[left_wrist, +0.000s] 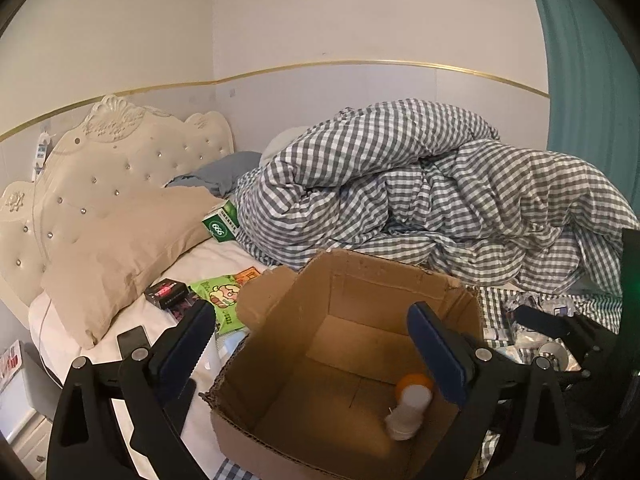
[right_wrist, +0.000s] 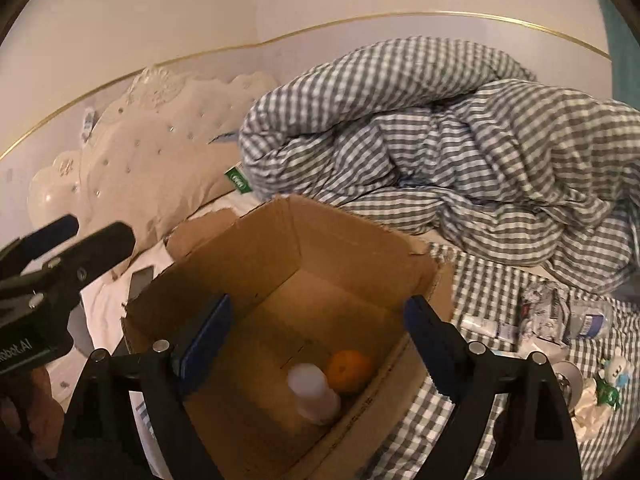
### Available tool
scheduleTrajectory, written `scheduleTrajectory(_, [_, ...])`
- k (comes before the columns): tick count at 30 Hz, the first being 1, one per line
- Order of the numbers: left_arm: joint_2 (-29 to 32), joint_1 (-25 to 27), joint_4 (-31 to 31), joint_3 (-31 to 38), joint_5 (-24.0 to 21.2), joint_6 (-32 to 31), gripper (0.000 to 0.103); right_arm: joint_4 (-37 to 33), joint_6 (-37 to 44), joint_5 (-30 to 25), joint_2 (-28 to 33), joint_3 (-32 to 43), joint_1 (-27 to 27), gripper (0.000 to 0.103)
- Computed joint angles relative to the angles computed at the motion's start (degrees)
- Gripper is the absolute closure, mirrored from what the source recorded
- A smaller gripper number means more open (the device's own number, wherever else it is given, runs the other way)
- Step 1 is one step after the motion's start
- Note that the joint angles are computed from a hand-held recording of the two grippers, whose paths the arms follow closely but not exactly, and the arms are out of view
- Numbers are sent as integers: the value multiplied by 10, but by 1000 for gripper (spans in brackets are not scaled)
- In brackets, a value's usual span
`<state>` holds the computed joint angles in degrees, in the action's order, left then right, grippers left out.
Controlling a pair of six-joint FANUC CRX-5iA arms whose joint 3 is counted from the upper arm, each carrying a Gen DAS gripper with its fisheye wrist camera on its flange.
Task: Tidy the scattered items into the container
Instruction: 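Carry both items over the cardboard box and open both tools to drop them, then move both open tools back over the items on the bed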
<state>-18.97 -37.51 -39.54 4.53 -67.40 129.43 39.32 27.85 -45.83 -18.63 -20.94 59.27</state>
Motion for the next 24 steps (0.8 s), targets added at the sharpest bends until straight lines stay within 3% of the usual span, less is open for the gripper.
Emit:
scheduleTrajectory(14, [60,-69,-3,54,-1,4,0,39,-51,-87,-103,-49,-20,0])
scheduleTrajectory(17, [82,-90,-7,75,-6,11,0,24,-32,-127,-119,-43,-21,0])
scheduleTrajectory(24, [139,-133,4,119,16,28,0,81,-43,-240,-185,-73,4,0])
